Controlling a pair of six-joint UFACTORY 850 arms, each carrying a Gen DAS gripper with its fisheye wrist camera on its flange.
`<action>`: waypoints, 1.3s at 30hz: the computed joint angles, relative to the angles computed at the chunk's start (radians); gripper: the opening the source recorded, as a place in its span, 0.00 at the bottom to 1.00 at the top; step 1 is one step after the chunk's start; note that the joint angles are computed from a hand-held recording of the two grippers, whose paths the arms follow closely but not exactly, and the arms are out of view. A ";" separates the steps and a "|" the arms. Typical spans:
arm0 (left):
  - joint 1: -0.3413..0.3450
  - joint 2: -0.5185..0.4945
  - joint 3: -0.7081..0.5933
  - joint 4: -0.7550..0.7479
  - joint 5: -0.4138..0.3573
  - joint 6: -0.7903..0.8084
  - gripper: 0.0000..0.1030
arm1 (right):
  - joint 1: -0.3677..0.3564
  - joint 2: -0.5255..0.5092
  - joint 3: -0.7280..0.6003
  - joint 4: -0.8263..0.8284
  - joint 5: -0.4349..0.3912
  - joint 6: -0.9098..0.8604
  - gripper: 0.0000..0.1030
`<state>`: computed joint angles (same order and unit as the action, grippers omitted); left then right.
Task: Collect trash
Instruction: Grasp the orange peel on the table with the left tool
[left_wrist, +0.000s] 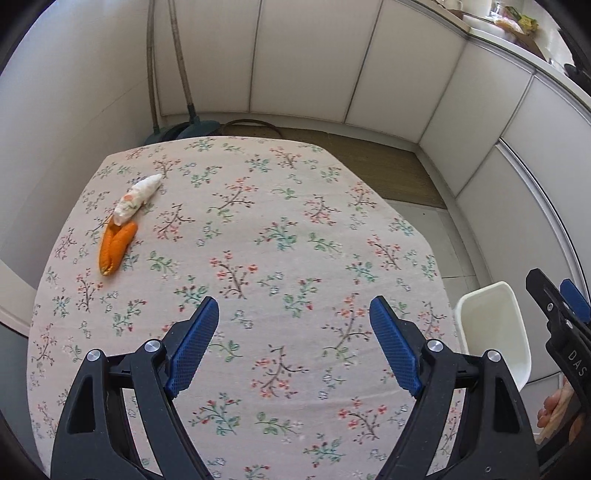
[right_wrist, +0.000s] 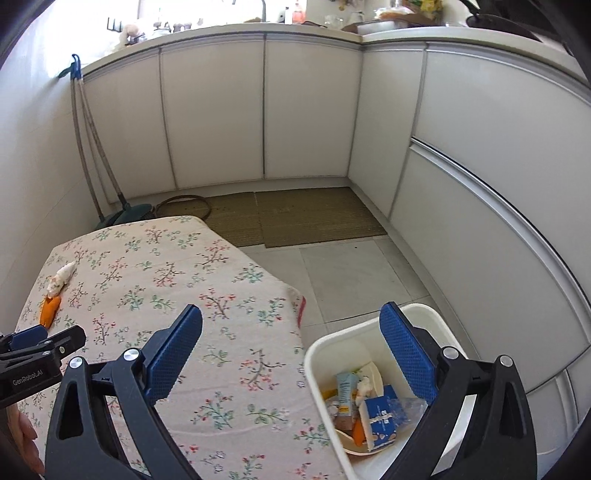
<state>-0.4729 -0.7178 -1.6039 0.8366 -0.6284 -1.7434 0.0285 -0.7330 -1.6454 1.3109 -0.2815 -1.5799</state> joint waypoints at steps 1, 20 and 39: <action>0.008 0.011 0.022 0.001 0.005 -0.013 0.78 | 0.011 0.005 0.009 0.024 0.000 -0.028 0.91; 0.186 0.095 0.280 0.100 0.013 -0.194 0.77 | 0.191 0.009 0.068 0.193 0.001 -0.301 0.91; 0.278 0.062 0.302 0.092 0.159 -0.109 0.24 | 0.224 -0.084 -0.037 -0.246 -0.070 0.078 0.92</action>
